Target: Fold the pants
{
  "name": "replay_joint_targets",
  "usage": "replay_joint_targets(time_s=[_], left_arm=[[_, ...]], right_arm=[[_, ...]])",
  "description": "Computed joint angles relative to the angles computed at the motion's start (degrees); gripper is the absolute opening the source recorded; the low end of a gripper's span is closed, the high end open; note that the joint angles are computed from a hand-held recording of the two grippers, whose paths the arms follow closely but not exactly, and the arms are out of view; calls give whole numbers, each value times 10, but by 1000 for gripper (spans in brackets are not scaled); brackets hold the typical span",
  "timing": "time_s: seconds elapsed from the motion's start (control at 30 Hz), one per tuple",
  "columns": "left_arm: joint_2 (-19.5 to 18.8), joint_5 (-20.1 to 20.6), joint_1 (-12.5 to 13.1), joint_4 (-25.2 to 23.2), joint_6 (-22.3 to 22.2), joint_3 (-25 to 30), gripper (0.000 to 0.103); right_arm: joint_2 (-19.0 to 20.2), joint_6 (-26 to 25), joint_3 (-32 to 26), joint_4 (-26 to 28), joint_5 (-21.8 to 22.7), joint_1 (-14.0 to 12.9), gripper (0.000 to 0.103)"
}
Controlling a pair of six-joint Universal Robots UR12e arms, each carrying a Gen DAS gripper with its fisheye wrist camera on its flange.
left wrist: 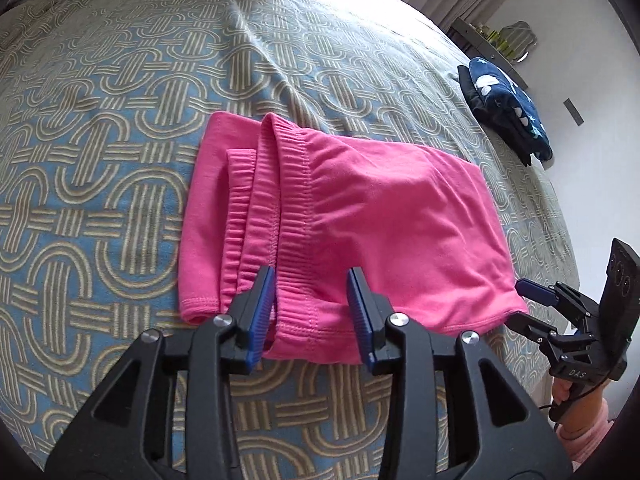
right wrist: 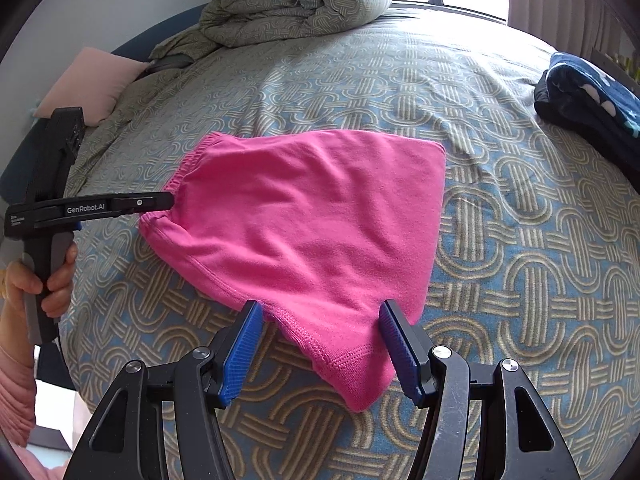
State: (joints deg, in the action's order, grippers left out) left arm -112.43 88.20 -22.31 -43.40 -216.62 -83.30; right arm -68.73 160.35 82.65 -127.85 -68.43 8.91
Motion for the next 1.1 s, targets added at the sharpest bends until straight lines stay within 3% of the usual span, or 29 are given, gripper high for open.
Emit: replay_joint_targets(time_s=[0.13, 0.17, 0.2, 0.23, 0.33, 0.4, 0.43, 0.57, 0.63, 0.67, 0.7, 0.77, 0.93, 1.1], left_arm=[[0, -12, 3, 13, -1, -6, 40], [-1, -23, 5, 16, -4, -6, 18], [-1, -42, 8, 18, -15, -7, 14], [0, -38, 8, 27, -23, -6, 4], [22, 39, 7, 87, -35, -21, 3], [33, 99, 9, 69, -41, -21, 3], [39, 104, 14, 54, -53, -24, 3], [54, 42, 28, 71, -72, -55, 3], [49, 15, 24, 71, -58, -55, 9], [43, 1, 21, 67, -52, -52, 27], [38, -14, 19, 64, -47, -47, 52], [23, -25, 13, 45, -30, -31, 75], [-6, 5, 2, -38, 2, 11, 76], [2, -23, 18, 9, -49, -8, 76]], right_arm=[[2, 7, -1, -1, 4, 0, 62], [2, 10, -1, -1, 5, 0, 62], [2, 11, 0, -3, 6, 0, 62], [2, 12, 0, -4, 5, 0, 62], [1, 14, 0, -1, 5, -1, 62], [1, 16, -1, 0, 5, -2, 62], [1, 17, -1, 1, 4, -2, 62], [4, 25, -4, 0, 6, -3, 62], [5, 29, -6, 1, 4, -2, 62], [6, 29, -7, 2, 2, -1, 62], [7, 30, -9, 3, 0, 0, 62], [8, 27, -12, 6, -1, 1, 62], [5, 20, -11, -2, -4, 3, 62], [6, 20, -14, 4, -8, 3, 62]])
